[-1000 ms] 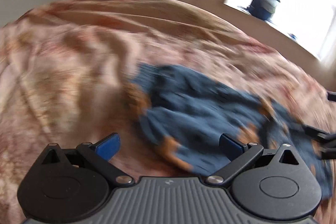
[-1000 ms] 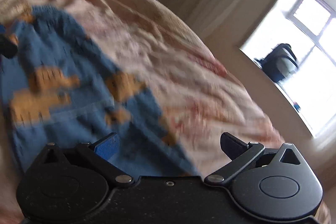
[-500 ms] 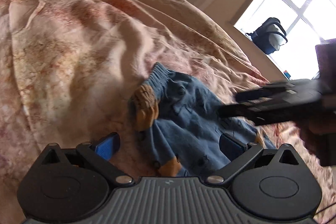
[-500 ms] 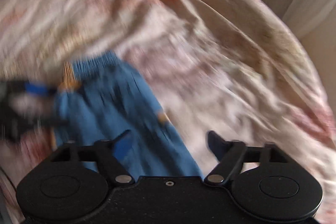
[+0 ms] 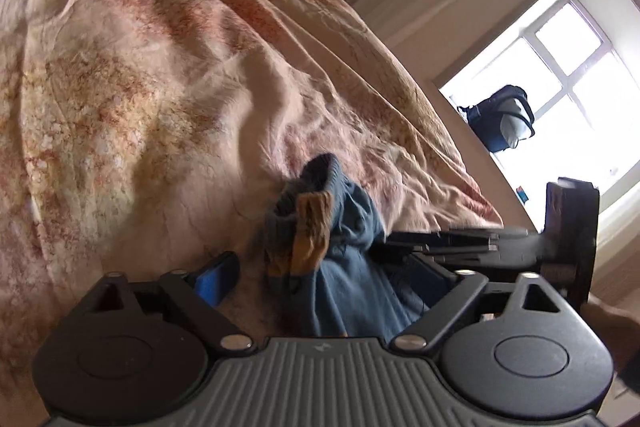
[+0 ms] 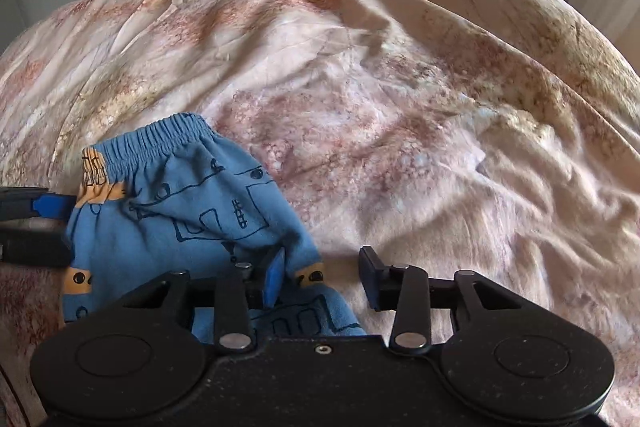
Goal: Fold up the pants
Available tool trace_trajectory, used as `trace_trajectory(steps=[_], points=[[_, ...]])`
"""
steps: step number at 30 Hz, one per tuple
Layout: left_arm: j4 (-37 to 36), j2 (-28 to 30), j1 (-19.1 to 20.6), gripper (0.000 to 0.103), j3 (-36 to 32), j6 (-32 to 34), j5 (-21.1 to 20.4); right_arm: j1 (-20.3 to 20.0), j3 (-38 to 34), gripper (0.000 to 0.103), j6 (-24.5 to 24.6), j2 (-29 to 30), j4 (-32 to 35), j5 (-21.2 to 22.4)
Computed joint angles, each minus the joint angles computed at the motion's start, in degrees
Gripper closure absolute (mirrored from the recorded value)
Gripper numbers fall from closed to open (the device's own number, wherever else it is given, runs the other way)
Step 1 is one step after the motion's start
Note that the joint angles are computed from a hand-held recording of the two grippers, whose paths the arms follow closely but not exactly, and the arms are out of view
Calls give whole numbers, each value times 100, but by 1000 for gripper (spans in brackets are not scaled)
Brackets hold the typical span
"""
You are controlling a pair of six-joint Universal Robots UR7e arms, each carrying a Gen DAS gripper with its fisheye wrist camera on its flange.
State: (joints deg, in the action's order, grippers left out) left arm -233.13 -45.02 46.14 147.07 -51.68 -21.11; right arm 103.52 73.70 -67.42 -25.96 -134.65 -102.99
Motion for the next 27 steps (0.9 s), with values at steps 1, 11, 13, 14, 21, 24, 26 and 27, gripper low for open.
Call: trace_trajectory(steps=[1, 11, 13, 14, 21, 24, 26, 27], points=[[-202, 12, 69, 17, -25, 104, -104, -5, 24, 60, -9, -3, -38, 0], [-895, 88, 444, 45, -27, -387, -560, -12, 89, 47, 247, -208, -212, 524], [-1075, 158, 449, 45, -28, -388, -596, 39, 40, 47, 225, -167, -223, 613], [-1114, 165, 448, 43, -20, -407, -609, 63, -21, 47, 275, -125, -153, 668], [-1549, 363, 330, 42, 23, -520, -404, 232, -241, 45, 199, 191, 244, 518], [-1149, 277, 316, 55, 42, -718, -284, 278, -128, 45, 255, 335, -338, 214], [-1084, 254, 328, 62, 70, -837, -270, 268, -129, 44, 327, 394, -541, 147], [-1052, 235, 329, 66, 100, -935, -264, 264, -85, 44, 308, 388, -680, 173]])
